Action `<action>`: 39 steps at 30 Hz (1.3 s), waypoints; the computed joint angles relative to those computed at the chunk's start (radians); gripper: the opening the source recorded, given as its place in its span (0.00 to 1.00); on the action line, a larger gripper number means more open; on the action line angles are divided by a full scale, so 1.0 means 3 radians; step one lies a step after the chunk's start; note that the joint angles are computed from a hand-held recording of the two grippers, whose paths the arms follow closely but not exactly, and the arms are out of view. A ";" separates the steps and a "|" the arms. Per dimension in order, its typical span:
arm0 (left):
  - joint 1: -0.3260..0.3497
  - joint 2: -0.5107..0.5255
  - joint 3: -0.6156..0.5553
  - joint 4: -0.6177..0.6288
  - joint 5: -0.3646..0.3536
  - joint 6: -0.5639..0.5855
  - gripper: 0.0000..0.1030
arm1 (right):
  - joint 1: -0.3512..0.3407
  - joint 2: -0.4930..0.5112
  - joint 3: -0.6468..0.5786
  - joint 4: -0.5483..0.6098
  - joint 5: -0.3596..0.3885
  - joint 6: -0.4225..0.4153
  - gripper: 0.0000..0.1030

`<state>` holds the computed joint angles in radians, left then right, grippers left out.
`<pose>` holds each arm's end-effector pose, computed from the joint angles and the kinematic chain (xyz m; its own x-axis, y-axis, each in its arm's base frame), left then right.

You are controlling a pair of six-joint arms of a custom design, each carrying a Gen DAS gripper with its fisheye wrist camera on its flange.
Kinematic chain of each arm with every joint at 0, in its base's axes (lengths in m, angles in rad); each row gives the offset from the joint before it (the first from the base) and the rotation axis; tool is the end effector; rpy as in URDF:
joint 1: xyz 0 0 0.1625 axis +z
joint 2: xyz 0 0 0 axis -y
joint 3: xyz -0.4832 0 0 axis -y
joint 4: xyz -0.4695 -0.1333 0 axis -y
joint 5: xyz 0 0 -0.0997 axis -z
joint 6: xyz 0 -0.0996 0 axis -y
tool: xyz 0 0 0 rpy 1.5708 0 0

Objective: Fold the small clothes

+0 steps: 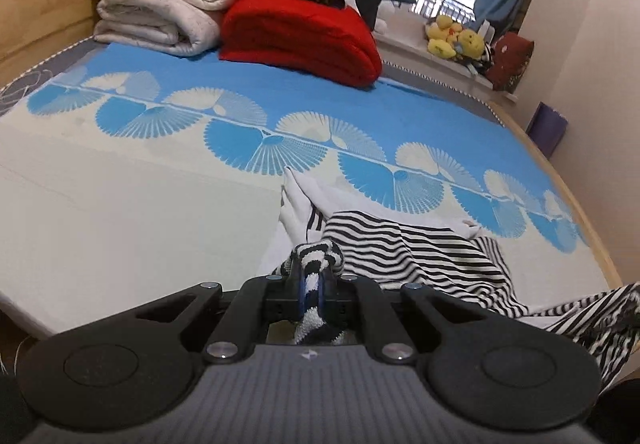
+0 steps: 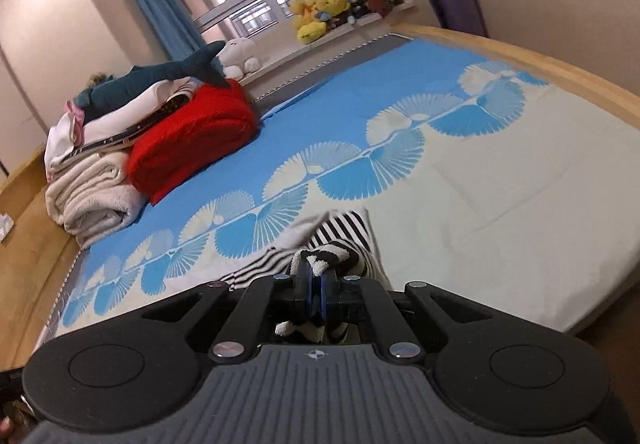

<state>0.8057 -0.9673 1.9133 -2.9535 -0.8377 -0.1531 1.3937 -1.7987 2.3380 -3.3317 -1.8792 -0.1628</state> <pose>-0.3202 -0.6221 0.1546 -0.8192 0.2072 -0.5348 0.5086 0.6933 -0.5105 0.0280 -0.4286 0.4533 -0.8857 0.3881 0.2548 -0.0844 0.4050 -0.9104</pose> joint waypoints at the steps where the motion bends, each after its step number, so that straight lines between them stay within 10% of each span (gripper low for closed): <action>1: 0.0047 0.0056 -0.0092 0.0039 -0.0021 0.0073 0.05 | 0.0005 0.0078 -0.0054 -0.0034 -0.0041 -0.0068 0.03; 11: 0.0525 0.0977 -0.1458 0.0752 -0.0048 0.0265 0.06 | -0.0019 0.1187 -0.1119 0.0245 -0.0327 -0.0428 0.03; 19: 0.0699 0.1201 -0.1804 0.1170 -0.0112 0.0042 0.10 | -0.0058 0.1800 -0.1693 0.0735 -0.0827 -0.0369 0.03; 23: 0.0738 0.1190 -0.1866 0.1398 -0.0177 -0.0080 0.17 | -0.0058 0.1854 -0.1771 0.0847 -0.0882 -0.0330 0.05; 27: 0.0712 0.1111 -0.1757 0.1368 -0.0054 -0.0068 0.48 | -0.0080 0.1801 -0.1735 0.0829 -0.0883 -0.0257 0.24; 39: 0.0644 0.0856 -0.1465 0.1227 0.0043 -0.0177 0.48 | -0.0197 0.1331 -0.1331 0.0422 -0.0732 -0.0278 0.32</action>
<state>0.9988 -0.7104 1.4739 -2.5853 -0.8249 -0.2061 1.3347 -1.3993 1.9387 -3.2052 -2.0988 -0.2461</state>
